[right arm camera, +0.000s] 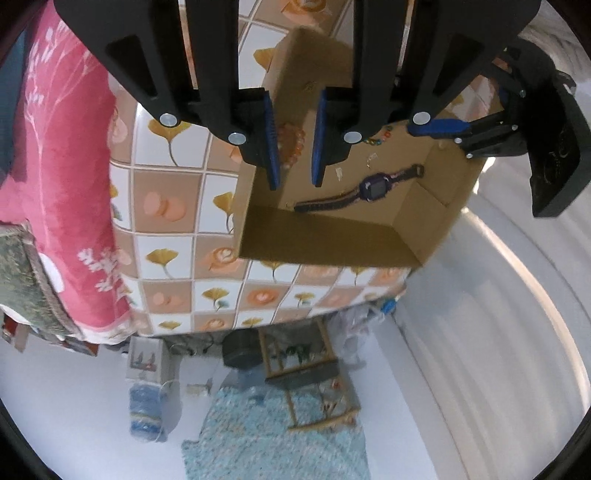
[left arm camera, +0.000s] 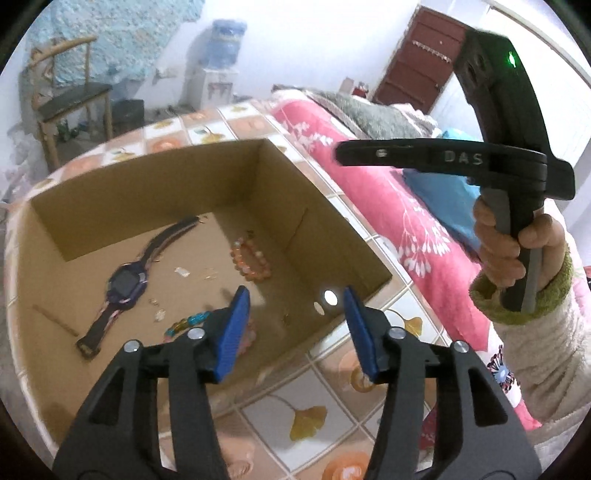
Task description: Organize jewelry
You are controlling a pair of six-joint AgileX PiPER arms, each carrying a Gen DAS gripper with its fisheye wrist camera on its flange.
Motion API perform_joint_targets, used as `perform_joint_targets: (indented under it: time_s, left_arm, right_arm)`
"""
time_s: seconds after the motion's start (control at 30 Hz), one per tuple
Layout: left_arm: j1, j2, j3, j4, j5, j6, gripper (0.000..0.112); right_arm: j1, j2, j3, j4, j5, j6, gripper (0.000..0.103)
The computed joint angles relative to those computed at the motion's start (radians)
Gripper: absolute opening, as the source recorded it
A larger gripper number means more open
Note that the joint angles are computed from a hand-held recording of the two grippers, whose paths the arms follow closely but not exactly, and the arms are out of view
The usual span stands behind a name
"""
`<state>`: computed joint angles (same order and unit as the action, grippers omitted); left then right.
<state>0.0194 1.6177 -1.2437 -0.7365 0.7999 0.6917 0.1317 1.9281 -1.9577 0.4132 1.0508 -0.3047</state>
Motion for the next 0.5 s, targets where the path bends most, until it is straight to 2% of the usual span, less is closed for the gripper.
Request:
perform_joint_targets:
  time_s: [0.07,0.2,0.27,0.37,0.5]
  left_arm:
    - [0.015,-0.057,0.04,0.005,-0.009,-0.004,0.059]
    - [0.032,-0.184,0.13,0.029,-0.048,-0.03,0.069]
    - [0.032,-0.262,0.182,0.066,-0.08,-0.066,0.074]
    - [0.017,-0.353,0.242,0.134,-0.122,-0.127,0.084]
    - [-0.033,-0.449,0.31,0.282,-0.192,-0.276,0.089]
  right_arm:
    - [-0.016,-0.06,0.077,0.031,-0.037,-0.017,0.027]
    - [-0.026,-0.211,0.273,0.052,-0.134,-0.034,0.029]
    - [-0.019,-0.282,0.369,0.051,-0.183,-0.032,0.045]
    - [0.013,-0.413,0.545,0.01,-0.29,0.009,0.053]
    - [0.093,-0.55,0.731,-0.141,-0.42,0.165,0.068]
